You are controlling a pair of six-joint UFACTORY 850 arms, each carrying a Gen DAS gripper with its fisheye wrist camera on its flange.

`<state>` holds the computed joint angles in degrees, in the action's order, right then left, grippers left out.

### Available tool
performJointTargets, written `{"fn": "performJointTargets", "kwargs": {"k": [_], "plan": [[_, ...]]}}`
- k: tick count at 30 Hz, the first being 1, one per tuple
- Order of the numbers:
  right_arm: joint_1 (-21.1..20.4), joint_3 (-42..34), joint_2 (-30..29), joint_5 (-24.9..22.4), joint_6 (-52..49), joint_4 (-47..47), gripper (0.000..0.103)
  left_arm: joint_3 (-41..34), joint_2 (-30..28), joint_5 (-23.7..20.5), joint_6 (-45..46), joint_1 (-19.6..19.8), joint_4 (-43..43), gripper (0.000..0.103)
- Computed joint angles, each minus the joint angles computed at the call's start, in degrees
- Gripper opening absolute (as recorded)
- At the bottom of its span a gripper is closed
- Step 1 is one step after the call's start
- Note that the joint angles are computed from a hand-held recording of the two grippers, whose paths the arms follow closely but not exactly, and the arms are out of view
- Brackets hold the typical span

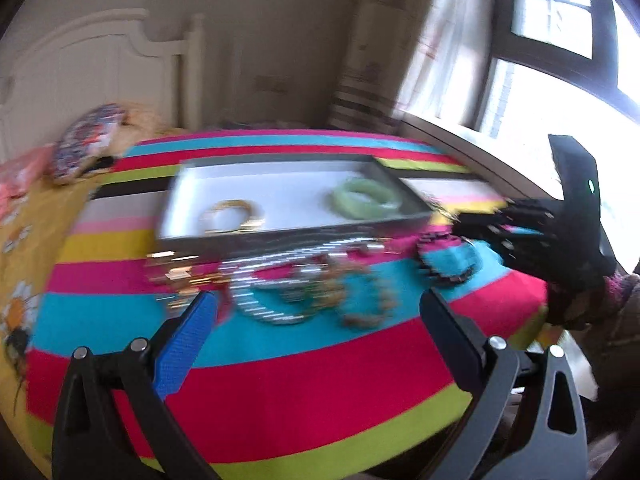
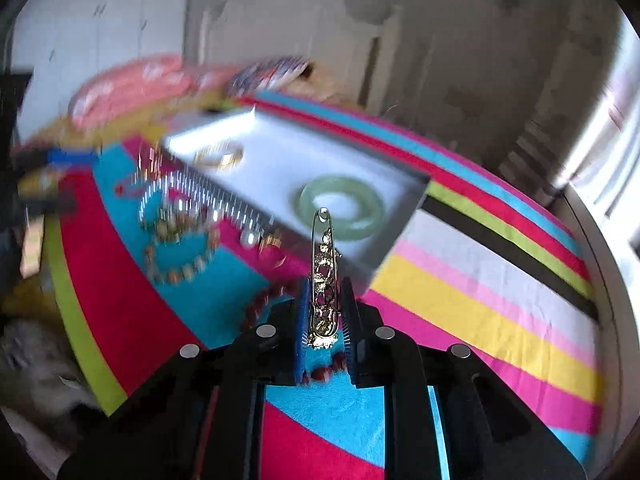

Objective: Organize jewelry
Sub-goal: 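Grasp the gold brooch pin with the right tool, then grasp the dark red bead bracelet with the left tool while the right tool holds the brooch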

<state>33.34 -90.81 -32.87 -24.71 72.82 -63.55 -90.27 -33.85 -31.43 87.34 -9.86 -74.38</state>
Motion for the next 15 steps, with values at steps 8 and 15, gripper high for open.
{"fn": "performJointTargets", "kwargs": {"k": [8,15], "plan": [[0.3,11.48,8.47,-2.43,29.49,-22.18,0.017,-7.75,-5.22,-3.68,-6.55,-7.95,14.6,0.08],[-0.4,18.02,12.84,-3.17,40.23,-28.78,0.017,-15.21,-10.4,-4.56,-10.38,-13.21,24.6,0.063]]}}
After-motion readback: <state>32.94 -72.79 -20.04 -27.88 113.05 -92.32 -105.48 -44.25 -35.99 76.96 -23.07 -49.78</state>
